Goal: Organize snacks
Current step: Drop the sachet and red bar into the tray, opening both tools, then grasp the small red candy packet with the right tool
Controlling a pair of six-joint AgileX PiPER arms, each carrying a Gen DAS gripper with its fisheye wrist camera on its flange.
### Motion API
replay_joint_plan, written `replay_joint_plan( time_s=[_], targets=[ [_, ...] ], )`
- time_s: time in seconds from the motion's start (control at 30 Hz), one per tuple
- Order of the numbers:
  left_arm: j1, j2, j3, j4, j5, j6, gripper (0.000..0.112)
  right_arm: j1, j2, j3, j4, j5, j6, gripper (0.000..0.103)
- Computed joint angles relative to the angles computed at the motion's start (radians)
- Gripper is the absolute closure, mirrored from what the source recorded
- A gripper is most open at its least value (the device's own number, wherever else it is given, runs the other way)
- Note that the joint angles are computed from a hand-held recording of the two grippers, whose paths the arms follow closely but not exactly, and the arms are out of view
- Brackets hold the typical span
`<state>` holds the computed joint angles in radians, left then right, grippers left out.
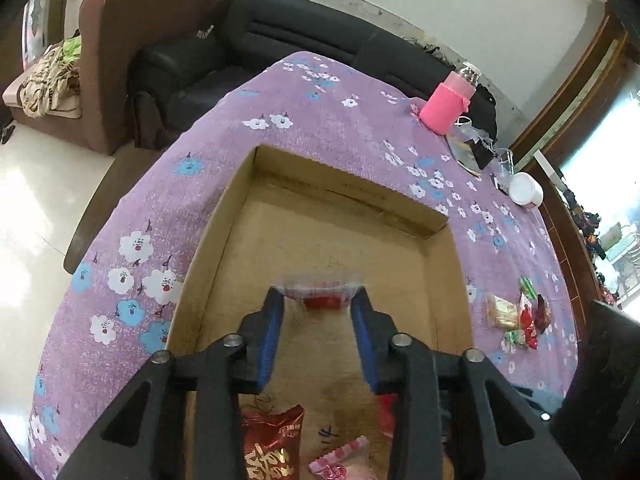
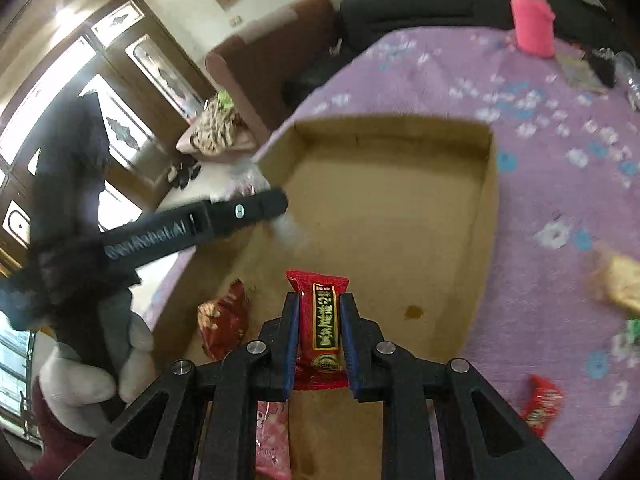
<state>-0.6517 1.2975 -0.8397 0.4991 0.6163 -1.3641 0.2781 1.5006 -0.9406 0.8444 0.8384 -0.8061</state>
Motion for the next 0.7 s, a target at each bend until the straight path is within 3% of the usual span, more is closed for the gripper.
replay_joint_plan(
  time_s=[0.1,0.2,0.4,0.57,0.7],
  targets=[
    [-0.038,-0.010,-0.017,0.049,0.049,-0.054,0.067,-0.025,-0.014,-0.003,0.010,0.024,-0.030,0.078],
    [-0.125,-0.052,-0.029,0.136,0.141,-0.172,0.060,-0.100,-0.106,0.033,0.039,0.071,-0.084,0.078],
    [-0.440,-0.086,-0.101,0.338,0.336,-0.446,0.037,-0.494,-0.206,0.064,0.081,0.260,-0.260,0.072],
    [-0.549,0.006,-0.178,0.395,0.279,-0.543,0.037,-0.780,-0.089,-0.028,0.046,0.313,-0.302,0.068],
    [-0.590,0.131,-0.245,0.418,0.205,-0.628,0.037,-0.896,-0.010,-0.092,0.051,0.343,-0.322,0.068]
  ],
)
